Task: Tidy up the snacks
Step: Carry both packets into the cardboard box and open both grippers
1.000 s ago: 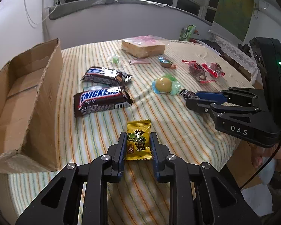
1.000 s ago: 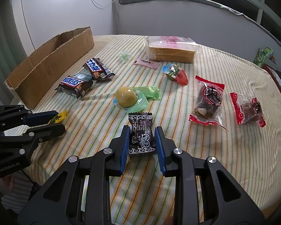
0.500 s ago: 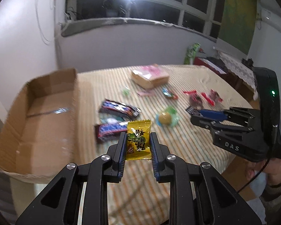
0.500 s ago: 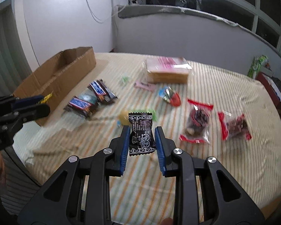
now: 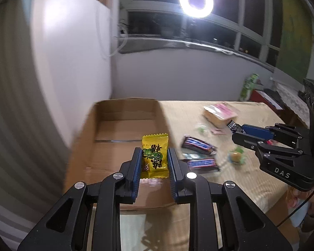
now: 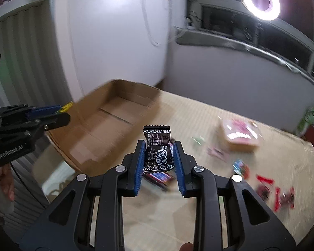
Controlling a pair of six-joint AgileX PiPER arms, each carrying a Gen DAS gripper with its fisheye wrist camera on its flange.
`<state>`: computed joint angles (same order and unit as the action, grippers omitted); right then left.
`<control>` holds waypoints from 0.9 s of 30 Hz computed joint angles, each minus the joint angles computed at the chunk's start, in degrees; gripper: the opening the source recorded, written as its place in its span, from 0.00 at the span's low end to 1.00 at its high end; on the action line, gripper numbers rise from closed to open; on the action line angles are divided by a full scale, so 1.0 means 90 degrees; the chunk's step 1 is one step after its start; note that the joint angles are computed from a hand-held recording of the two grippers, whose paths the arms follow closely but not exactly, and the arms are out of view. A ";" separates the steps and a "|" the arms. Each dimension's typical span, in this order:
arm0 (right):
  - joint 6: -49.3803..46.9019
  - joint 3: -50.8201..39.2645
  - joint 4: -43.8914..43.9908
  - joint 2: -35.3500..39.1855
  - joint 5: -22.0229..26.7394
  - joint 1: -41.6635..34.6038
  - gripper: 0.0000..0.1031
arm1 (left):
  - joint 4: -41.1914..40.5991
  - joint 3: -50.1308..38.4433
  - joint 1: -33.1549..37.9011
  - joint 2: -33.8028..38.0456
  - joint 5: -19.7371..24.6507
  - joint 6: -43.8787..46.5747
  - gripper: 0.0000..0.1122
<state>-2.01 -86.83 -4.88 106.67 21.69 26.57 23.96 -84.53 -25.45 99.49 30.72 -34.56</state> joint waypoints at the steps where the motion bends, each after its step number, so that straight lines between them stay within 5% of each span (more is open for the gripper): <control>1: -0.0047 -0.0245 0.0032 0.0139 0.0082 0.0126 0.27 | 0.0040 0.0065 0.0046 -0.0043 -0.0015 -0.0039 0.20; 11: -0.0107 -0.1910 -0.0053 0.1254 0.0678 0.0856 0.27 | -0.0255 0.0800 0.0696 -0.0461 -0.0397 0.0201 0.20; 22: 0.0142 -0.2423 -0.0339 0.1655 0.0988 0.1054 0.27 | -0.0616 0.0795 0.0919 -0.0389 -0.0566 0.0560 0.20; 27: 0.0205 -0.2487 -0.0378 0.1739 0.1022 0.1043 0.36 | -0.0430 0.0831 0.0922 -0.0402 -0.0553 0.0323 0.32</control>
<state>-0.17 -109.21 -8.28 122.32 30.89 35.95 20.09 -77.05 -17.15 95.87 25.75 -31.66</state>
